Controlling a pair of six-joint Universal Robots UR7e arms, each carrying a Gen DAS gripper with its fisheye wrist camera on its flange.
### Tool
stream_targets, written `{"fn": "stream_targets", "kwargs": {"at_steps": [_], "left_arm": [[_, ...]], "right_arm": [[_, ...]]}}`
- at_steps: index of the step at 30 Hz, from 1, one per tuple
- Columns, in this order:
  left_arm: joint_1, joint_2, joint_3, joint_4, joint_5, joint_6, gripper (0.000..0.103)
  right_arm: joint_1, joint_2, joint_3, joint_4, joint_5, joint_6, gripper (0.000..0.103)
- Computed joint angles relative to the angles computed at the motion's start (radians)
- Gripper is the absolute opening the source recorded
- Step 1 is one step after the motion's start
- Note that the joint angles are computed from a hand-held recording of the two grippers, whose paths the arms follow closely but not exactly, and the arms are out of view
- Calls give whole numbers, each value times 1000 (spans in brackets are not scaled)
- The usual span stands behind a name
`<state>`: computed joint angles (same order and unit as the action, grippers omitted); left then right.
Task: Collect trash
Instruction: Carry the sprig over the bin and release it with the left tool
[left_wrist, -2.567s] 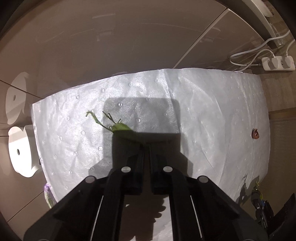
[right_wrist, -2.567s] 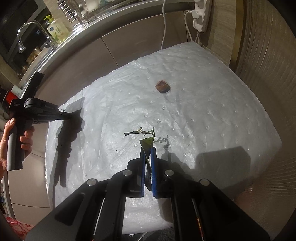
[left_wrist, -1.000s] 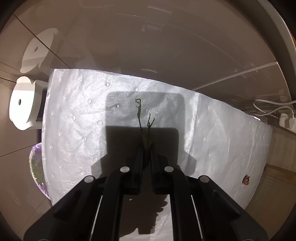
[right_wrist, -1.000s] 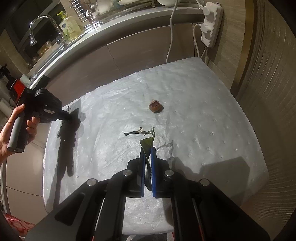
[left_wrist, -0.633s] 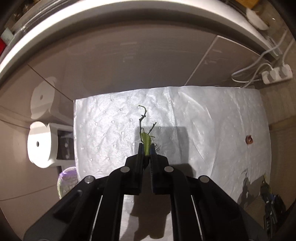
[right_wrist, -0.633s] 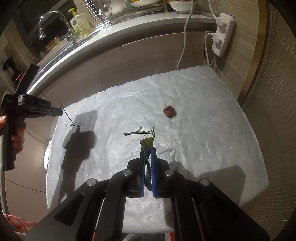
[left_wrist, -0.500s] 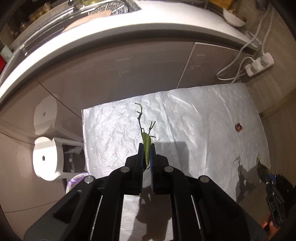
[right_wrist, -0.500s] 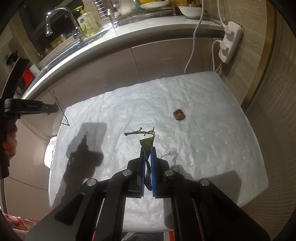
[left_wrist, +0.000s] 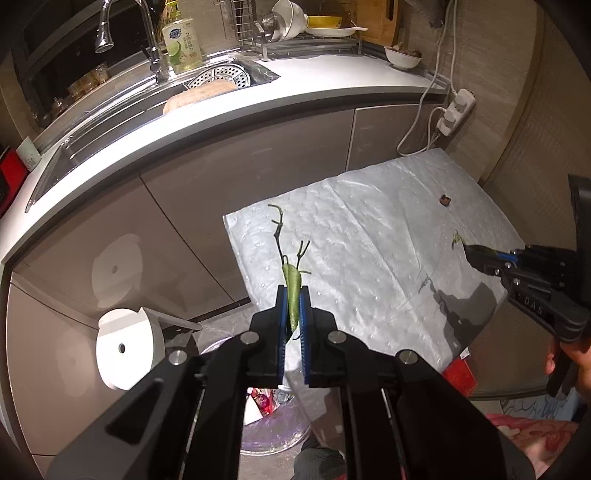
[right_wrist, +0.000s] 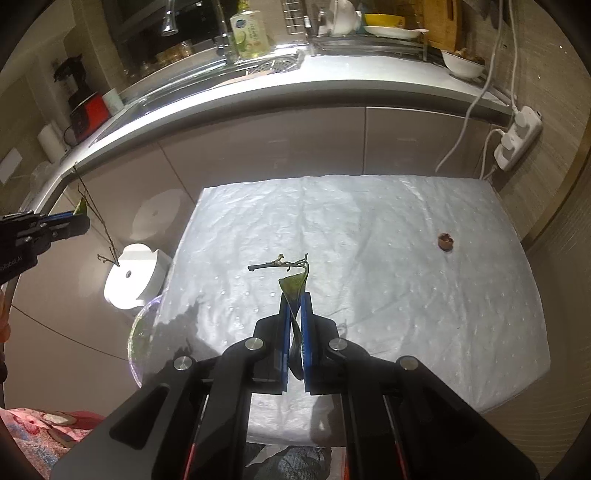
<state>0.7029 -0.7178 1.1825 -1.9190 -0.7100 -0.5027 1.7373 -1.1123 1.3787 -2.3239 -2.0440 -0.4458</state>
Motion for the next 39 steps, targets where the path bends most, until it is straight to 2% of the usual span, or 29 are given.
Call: {"fn": "stream_targets", "kwargs": {"at_steps": [7, 16, 23, 29, 39], "left_arm": [[27, -160, 270, -44, -37, 15, 6], [122, -208, 457, -125, -103, 98, 6], [193, -166, 494, -155, -131, 128, 6], [221, -135, 487, -177, -133, 148, 6], [285, -64, 439, -105, -126, 143, 6]], "right_arm": [[83, -5, 68, -35, -23, 16, 6], [156, -26, 108, -9, -67, 70, 6], [189, -32, 123, -2, -110, 77, 6], [210, -26, 132, 11, -102, 66, 6], [235, -3, 127, 30, -97, 64, 6]]}}
